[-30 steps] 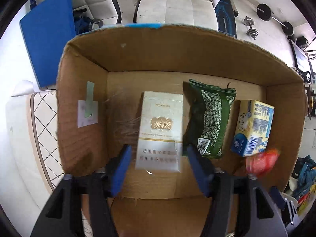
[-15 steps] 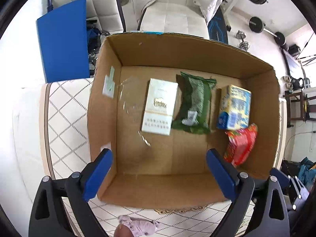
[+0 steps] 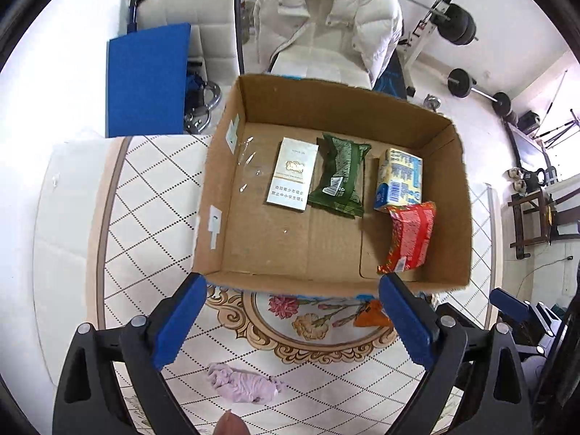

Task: Organize soft objects
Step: 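Grasp the lavender cloth with the left tool while the right tool grasps the orange packet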

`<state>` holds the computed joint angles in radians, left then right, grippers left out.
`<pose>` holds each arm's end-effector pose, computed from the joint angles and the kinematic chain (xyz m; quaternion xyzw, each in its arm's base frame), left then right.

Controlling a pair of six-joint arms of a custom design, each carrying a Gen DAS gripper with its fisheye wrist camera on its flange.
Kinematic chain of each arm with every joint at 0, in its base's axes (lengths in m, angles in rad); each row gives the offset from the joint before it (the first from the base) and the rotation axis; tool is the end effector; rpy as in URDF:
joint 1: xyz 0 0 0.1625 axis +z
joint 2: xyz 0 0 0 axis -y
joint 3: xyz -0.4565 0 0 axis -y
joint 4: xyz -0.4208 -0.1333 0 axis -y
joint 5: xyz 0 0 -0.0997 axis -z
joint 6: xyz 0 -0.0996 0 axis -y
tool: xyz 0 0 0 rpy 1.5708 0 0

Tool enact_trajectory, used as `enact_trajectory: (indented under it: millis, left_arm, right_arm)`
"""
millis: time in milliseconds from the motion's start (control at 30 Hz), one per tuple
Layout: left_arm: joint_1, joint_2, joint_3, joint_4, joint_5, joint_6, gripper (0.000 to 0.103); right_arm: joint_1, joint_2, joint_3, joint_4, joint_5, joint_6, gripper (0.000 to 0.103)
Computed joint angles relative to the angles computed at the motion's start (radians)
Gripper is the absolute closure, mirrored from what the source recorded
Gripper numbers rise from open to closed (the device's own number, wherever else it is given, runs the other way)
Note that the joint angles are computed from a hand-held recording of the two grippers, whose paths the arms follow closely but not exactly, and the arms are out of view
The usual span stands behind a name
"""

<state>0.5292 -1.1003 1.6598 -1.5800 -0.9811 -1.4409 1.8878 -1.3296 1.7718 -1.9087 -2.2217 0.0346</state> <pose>-0.4272 -0.4684 0.2234 -0.1052 0.9182 -0.1805 0.3365 0.2502 -0.5286 0.3365 0.1497 -0.9345 0.0072 0.3230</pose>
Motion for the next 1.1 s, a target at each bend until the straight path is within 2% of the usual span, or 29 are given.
enact_trajectory:
  millis: [133,233,333,467,633,767,833,933,967,1000,1100]
  left_arm:
    - [-0.045,-0.035,0.022,0.027,0.001,-0.013,0.006]
    - [-0.081,-0.073,0.060,0.083,-0.003,-0.082,0.006]
    - [-0.103,-0.122,0.131,0.096,-0.052,-0.175,0.006]
    - [-0.093,-0.190,0.280,-0.017,-0.197,-0.193,0.006]
    - [-0.045,-0.226,0.494,-0.310,-0.368,-0.220,0.006]
    - [-0.006,-0.207,0.599,-0.520,-0.426,-0.266,0.006]
    - [0.008,-0.184,0.622,-0.582,-0.436,-0.264,0.006]
    - [0.033,-0.135,0.603,-0.564,-0.437,-0.224,0.006]
    - [0.035,-0.126,0.601,-0.566,-0.433,-0.216,0.010]
    - [0.037,-0.118,0.599,-0.567,-0.430,-0.209,0.021]
    - [0.033,-0.094,0.585,-0.552,-0.415,-0.182,0.037]
  right_arm:
    - [0.017,-0.051,0.028,0.002,0.014,0.023,0.006]
    - [0.014,-0.098,0.056,0.020,0.026,0.051,0.006]
    - [-0.007,-0.152,0.094,0.063,0.036,0.091,0.006]
    - [-0.048,-0.203,0.158,0.101,0.037,0.121,0.006]
    - [-0.127,-0.211,0.236,0.046,0.056,0.131,0.006]
    - [-0.183,-0.170,0.276,-0.076,0.066,0.123,0.006]
    - [-0.207,-0.140,0.287,-0.148,0.070,0.120,0.006]
    - [-0.233,-0.095,0.288,-0.220,0.087,0.112,0.006]
    - [-0.241,-0.078,0.285,-0.237,0.096,0.109,0.006]
    - [-0.246,-0.061,0.284,-0.252,0.097,0.107,0.006]
    - [-0.261,-0.024,0.278,-0.263,0.091,0.120,0.006]
